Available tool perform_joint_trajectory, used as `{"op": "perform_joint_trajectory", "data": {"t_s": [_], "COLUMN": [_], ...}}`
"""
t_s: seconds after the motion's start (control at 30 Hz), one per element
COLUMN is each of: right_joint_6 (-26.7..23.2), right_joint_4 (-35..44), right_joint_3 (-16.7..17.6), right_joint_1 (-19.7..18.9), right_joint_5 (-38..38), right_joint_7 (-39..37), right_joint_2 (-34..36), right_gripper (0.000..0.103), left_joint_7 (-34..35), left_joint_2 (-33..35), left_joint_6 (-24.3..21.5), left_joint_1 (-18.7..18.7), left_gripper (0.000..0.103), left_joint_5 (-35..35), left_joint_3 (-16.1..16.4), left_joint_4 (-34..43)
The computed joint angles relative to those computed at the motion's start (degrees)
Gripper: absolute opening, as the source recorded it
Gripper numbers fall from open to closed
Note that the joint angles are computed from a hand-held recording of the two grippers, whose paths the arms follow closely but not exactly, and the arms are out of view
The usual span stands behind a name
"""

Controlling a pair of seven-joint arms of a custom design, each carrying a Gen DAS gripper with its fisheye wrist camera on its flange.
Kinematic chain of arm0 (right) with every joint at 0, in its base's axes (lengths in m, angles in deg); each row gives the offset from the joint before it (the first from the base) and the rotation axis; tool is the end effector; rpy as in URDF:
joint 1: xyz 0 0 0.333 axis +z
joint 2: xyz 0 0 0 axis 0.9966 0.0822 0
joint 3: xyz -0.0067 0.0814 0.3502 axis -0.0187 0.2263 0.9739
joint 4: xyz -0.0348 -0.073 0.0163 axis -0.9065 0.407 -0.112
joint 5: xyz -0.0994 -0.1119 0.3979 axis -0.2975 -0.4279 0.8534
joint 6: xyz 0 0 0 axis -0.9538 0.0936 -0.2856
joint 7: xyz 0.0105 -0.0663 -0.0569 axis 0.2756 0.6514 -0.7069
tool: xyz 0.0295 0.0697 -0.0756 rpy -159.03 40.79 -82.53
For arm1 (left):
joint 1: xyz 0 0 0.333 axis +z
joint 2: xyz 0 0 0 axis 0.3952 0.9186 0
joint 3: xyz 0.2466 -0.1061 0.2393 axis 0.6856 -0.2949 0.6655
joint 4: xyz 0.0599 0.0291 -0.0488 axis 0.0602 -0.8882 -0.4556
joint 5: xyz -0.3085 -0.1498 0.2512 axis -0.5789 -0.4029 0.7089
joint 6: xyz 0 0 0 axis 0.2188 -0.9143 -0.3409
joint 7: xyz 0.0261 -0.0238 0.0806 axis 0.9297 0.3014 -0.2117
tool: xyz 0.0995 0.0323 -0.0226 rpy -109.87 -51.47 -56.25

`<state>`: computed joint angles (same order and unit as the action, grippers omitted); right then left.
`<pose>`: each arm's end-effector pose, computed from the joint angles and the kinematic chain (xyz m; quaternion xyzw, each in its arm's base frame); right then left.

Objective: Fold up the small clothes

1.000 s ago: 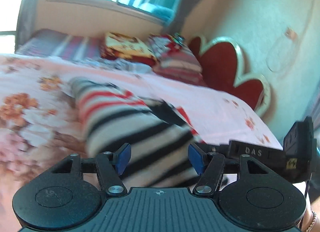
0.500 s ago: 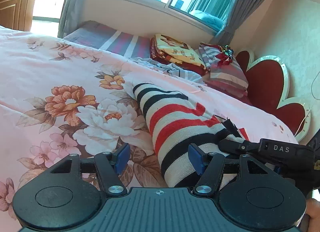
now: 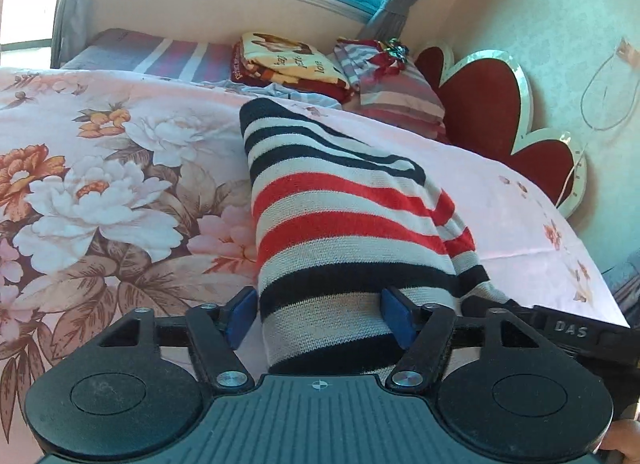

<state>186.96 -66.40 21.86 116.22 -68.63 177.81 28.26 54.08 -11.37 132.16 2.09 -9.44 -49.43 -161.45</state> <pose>0.6105 0.3285 0.4685 -0.5167 0.7392 -0.1555 0.4031 0.7135 -0.4103 0.4403 -0.5862 0.6938 -0.4068 0.0982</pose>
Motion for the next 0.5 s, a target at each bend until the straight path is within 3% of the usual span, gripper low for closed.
{"op": "perform_joint_trajectory", "data": {"t_s": [0.03, 0.13, 0.23, 0.3, 0.37, 0.47, 0.5], "right_joint_6": [0.56, 0.73, 0.82, 0.11, -2.69, -3.77, -5.99], "right_joint_4": [-0.55, -2.71, -6.37, -8.00, -8.17, -8.11, -8.01], "right_joint_3": [-0.32, 0.40, 3.32, 4.77, 5.17, 5.61, 6.18], "right_joint_1": [0.19, -0.28, -2.37, -3.11, -2.86, -3.23, -3.32], "right_joint_5": [-0.02, 0.75, 3.27, 4.21, 1.19, -6.03, -8.00], "right_joint_7": [1.35, 1.06, -1.57, -2.60, -0.29, 6.34, 7.47], "right_joint_2": [-0.54, -3.18, -6.09, -7.27, -8.07, -9.12, -9.64], "right_gripper": [0.033, 0.042, 0.047, 0.043, 0.022, 0.017, 0.016], "left_joint_7": [-0.75, 0.27, 1.56, 1.79, 1.84, 3.57, 3.36], "left_joint_2": [-0.08, -0.48, -1.03, -0.98, -0.90, -0.77, -0.88], "left_joint_6": [-0.22, -1.11, -0.89, -0.92, -1.11, -1.45, -1.33], "left_joint_1": [-0.59, 0.88, 0.97, 0.92, 0.87, 0.99, -0.15], "left_gripper": [0.077, 0.077, 0.077, 0.077, 0.077, 0.077, 0.077], "left_joint_5": [0.29, -0.43, -0.02, -0.23, -0.57, -0.60, 0.34], "left_joint_3": [0.85, -0.78, -0.97, -1.08, -1.32, -2.22, -1.00], "left_joint_4": [0.07, -0.16, -0.91, -1.01, -0.95, -0.71, -0.79]}}
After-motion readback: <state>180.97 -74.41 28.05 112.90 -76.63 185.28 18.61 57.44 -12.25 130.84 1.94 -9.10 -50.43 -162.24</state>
